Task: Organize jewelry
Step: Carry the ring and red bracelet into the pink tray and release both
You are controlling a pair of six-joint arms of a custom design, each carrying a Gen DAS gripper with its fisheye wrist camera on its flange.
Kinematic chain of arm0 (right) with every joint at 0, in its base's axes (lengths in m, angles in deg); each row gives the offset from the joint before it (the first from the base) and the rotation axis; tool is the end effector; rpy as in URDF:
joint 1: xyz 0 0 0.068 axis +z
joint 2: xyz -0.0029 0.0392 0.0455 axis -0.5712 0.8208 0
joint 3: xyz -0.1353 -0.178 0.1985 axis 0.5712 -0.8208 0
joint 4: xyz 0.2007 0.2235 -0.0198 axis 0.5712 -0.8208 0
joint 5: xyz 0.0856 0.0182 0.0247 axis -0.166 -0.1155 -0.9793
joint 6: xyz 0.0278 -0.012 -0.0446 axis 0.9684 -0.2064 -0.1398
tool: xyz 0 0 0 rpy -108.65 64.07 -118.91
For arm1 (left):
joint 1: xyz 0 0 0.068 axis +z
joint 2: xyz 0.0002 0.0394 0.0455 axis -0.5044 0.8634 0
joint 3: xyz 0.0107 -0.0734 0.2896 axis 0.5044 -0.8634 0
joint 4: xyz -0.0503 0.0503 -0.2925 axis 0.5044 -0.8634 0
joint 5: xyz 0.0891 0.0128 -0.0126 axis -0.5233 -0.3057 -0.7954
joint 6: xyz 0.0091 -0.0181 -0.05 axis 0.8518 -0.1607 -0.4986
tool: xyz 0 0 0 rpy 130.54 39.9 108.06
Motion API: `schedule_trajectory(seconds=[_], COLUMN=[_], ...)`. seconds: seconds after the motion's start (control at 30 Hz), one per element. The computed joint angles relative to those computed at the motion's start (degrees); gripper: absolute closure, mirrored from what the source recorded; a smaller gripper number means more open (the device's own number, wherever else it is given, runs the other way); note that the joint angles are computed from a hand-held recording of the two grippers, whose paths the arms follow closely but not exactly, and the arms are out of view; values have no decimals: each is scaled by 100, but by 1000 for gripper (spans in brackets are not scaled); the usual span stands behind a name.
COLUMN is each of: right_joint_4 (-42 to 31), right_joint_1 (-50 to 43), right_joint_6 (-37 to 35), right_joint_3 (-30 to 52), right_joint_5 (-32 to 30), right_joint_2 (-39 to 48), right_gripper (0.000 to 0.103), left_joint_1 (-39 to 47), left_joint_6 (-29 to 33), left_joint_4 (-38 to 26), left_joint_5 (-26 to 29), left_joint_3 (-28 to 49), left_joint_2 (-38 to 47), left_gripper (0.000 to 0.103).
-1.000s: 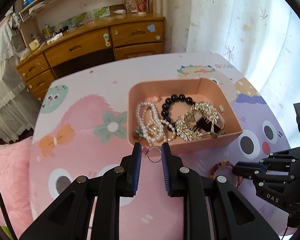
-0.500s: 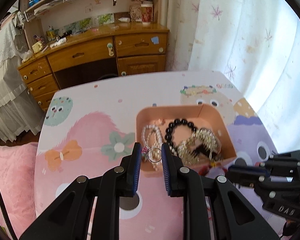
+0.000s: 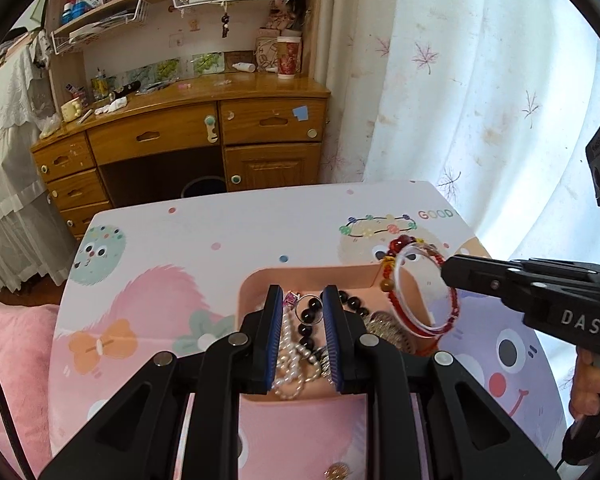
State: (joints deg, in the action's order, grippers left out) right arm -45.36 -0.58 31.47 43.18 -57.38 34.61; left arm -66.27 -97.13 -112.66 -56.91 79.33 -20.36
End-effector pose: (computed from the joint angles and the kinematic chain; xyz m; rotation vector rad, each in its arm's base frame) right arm 0.2624 0.1869 0.3402 -0.5027 2.4423 0.6158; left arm 0.2126 -0.1376 0.3245 -0.0742 2.3633 -0.0868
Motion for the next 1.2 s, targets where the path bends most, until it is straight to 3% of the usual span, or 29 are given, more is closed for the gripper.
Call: schedule_trajectory(seconds=[0.03,0.1,0.13,0.17,0.3,0.33,0.4,0.53,0.7,0.83,0.93,1.2], right_joint_4=[36,-63,-181,-243,-236,-224,-211,-157,-92,-231,-593,-1036], right_joint_1=[-21,-74,-95,-95,-177,-204,-246,-317,-568,-892,-914,-743], right_joint_6=[20,-19,-53,-39,17,66,187,480,1201,1632,1738,1615], right_joint_3=[-34,10,60,60,-116,-177,-281,-540,-987,-1378,-1548,-1979], right_joint_5=[12,-86,-124,-67,-92,-120,-154,-177,-273,-548,-292,19], right_joint_2=[-3,88,164,173,-2,-63,-155,-365,-733,-1013,-1181,-1641], right_gripper=[97,95,93,89,79,76,62,54,37,36,35,35], left_joint_1=[1,-14,-37,-60,-83,-46,30,190,-33,-636,-1079,-1876], left_joint_6=[-28,-132,-195,-238,-353,-441,-757,-1259,-1704,-2333,-2545,-2835], left_joint_4=[-47,-236,-340,-385,-532,-628,-844,-1232,-1305,-1291,-1078,-911], left_joint_5=[30,-70,-142,-209,-272,-247,-222,108,574,591,611,81], left_joint_3=[80,251,326,355,356,353,272,-59,-739,-1081,-1326,-1435], left_joint_2=[116,338,431,466,363,345,260,74,-484,-776,-909,-308], left_gripper=[85,70,48,35,32,26,20,18,18,18,19,24])
